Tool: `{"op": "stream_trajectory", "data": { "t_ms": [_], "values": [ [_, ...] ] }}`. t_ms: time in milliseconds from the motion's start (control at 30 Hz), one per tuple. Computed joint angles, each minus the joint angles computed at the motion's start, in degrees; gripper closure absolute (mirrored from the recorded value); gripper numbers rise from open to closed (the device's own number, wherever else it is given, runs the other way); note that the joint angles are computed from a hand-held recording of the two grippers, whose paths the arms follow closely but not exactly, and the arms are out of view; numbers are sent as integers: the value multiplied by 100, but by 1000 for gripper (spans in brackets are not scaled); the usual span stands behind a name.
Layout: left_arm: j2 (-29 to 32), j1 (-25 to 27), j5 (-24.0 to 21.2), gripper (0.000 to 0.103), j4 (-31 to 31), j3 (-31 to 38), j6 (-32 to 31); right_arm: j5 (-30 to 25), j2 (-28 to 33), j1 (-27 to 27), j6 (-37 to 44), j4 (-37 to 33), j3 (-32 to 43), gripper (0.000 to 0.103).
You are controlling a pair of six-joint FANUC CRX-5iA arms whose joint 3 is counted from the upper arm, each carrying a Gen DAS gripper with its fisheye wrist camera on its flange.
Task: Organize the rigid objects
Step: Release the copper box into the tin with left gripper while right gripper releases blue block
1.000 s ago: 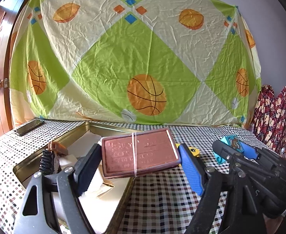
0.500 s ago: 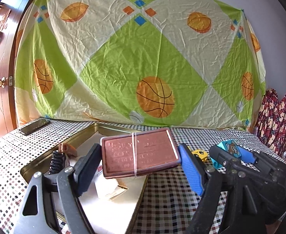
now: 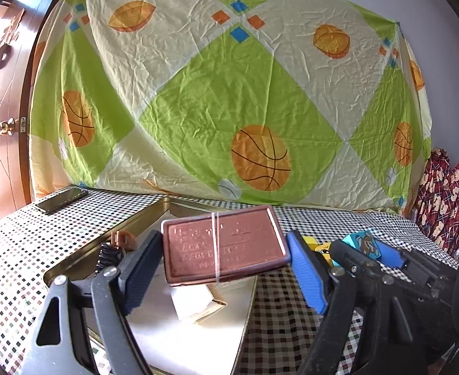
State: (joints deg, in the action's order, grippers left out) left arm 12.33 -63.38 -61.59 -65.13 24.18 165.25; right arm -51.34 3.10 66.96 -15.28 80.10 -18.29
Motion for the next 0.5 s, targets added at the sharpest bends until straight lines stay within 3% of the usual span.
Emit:
{"op": "stream_trajectory", "data": {
  "t_ms": [500],
  "values": [
    [-383, 200, -33, 23, 100, -400, 65, 363, 213, -35, 259, -201, 285, 58]
  ]
}}
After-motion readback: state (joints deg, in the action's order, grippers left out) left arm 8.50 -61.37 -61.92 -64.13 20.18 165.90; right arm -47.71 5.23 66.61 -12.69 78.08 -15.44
